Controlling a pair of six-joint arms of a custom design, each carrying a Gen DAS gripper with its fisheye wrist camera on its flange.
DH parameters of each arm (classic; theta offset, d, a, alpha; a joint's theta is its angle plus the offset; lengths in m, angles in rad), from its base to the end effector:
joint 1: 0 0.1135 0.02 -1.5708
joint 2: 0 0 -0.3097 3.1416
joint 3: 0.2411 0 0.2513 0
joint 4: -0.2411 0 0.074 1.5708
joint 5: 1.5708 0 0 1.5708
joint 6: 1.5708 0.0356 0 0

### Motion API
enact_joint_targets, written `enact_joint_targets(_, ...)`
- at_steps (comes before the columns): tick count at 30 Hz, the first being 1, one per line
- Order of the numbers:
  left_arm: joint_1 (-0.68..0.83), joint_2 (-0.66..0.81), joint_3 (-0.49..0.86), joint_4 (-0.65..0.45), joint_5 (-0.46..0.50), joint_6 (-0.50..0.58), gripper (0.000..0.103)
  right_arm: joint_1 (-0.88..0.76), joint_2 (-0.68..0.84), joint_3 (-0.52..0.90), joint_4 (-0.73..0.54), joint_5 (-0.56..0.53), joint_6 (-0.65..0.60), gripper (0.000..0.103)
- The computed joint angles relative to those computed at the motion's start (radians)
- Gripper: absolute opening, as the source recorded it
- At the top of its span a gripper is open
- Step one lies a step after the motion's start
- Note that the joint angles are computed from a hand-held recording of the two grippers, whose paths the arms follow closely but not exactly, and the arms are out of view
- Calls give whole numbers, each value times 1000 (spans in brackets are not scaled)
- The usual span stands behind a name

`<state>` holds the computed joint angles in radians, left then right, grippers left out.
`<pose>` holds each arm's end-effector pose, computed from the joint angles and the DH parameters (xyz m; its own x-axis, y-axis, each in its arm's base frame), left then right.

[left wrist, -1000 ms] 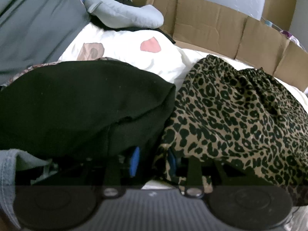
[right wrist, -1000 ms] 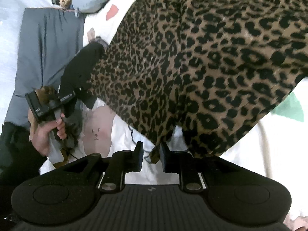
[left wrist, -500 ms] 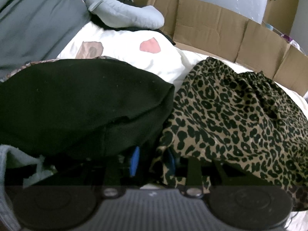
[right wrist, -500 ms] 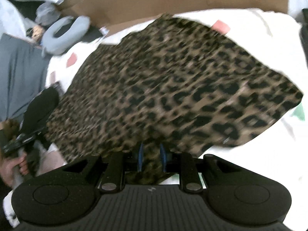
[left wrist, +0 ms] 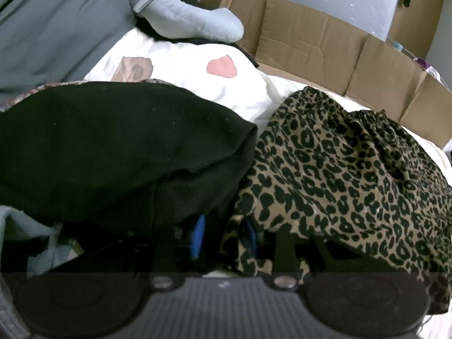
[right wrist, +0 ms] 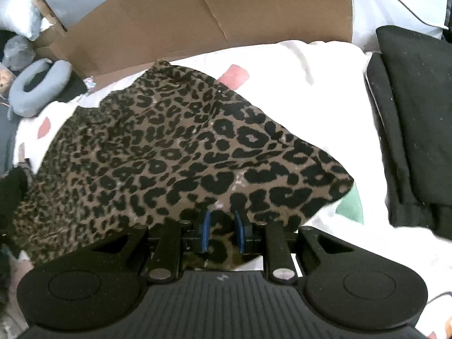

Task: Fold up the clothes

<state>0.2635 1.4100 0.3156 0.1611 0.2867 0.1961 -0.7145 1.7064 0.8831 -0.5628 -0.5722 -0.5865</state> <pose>0.1957 0.0424 0.1430 -0.7780 -0.0163 -0.6281 0.0655 0.9921 -0.1069 0.2323 -0.1760 0.1800 -0.8818 0.1489 -0.4475 -0.0147 0.9397 0.3417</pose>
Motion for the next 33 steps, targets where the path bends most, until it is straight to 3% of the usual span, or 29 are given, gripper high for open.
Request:
enact_joint_targets(9,-1,1,-2,7,0,-9,33,-51,-13,-29,-196,-19,-138,21)
enact_joint_targets(13,0,3,-1,9,2,-11,33,-38,11,-84,-154,-34,-124,36)
enact_joint_targets(25,19,10,1,14,24,6,33,-52,158,-159,-30,-184,38,38)
enact_joint_targets(28,25,11,-2,19,30,10,33,-53,167,-175,7,-204,62,30)
enact_joint_targets(29,26,11,-3,21,31,11,33,-53,166,-178,13,-202,70,11)
enact_joint_targets(30,26,11,-3,21,31,11,33,-53,167,-176,11,-197,78,5)
enact_joint_targets(33,27,11,-2,20,31,10,33,-63,152,-164,-38,-195,60,2)
